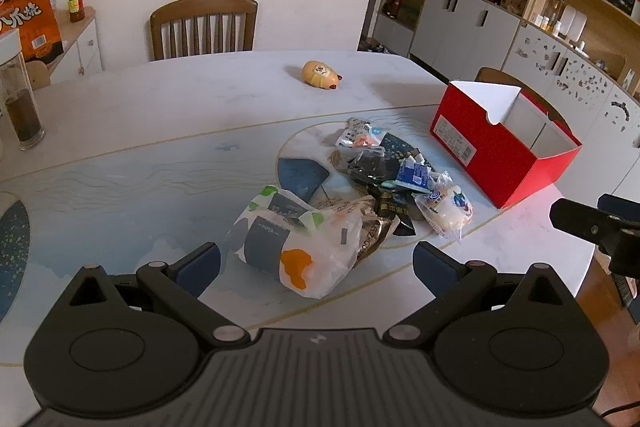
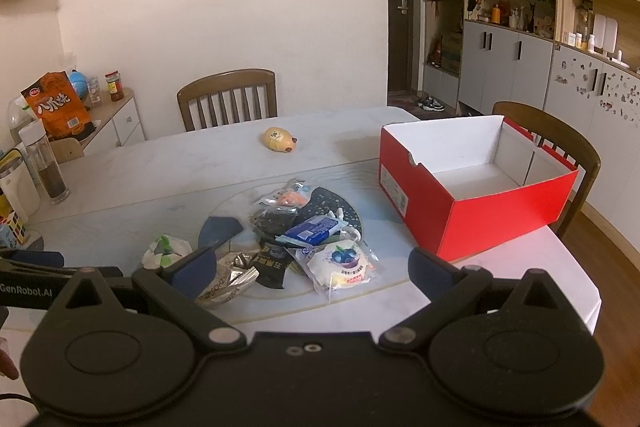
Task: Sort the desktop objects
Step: 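Move both tools toward the pile of snack packages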
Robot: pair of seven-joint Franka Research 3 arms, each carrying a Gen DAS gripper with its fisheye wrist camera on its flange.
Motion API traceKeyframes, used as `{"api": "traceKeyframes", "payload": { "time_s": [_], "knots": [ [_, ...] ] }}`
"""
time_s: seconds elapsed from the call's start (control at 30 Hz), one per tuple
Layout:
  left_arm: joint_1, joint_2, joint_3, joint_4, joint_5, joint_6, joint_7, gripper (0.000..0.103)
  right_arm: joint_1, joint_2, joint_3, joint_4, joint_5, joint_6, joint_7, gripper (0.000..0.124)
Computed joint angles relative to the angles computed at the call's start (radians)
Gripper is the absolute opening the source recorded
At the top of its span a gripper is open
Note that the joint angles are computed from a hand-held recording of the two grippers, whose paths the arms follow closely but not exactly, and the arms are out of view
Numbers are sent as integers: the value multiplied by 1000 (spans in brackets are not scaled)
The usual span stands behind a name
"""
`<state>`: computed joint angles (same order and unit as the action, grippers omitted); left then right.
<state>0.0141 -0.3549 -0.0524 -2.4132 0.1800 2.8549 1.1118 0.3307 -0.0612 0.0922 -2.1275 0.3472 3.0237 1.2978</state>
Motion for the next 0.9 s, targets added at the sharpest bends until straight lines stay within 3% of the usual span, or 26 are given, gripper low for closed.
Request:
{"api": "traceKeyframes", "payload": {
  "time_s": [0.5, 0.6, 0.7, 0.83, 0.9],
  "knots": [
    [-4, 80, 17, 59, -42, 12, 44, 103, -9, 74, -5, 63, 28, 3, -64, 103],
    [30, 99, -4, 65, 1, 49, 9, 103, -16, 107, -7, 91, 18, 2, -65, 103],
    [7, 116, 23, 51, -49, 123, 30, 103, -28, 142, -4, 126, 28, -15, -82, 103],
    [171, 148, -108, 86, 204, 117, -194, 103, -43, 196, 4, 179, 40, -37, -117, 103],
    [162, 169, -95, 101, 247, 116, -214, 103, -53, 220, 13, 204, 58, -47, -149, 103]
  ]
}}
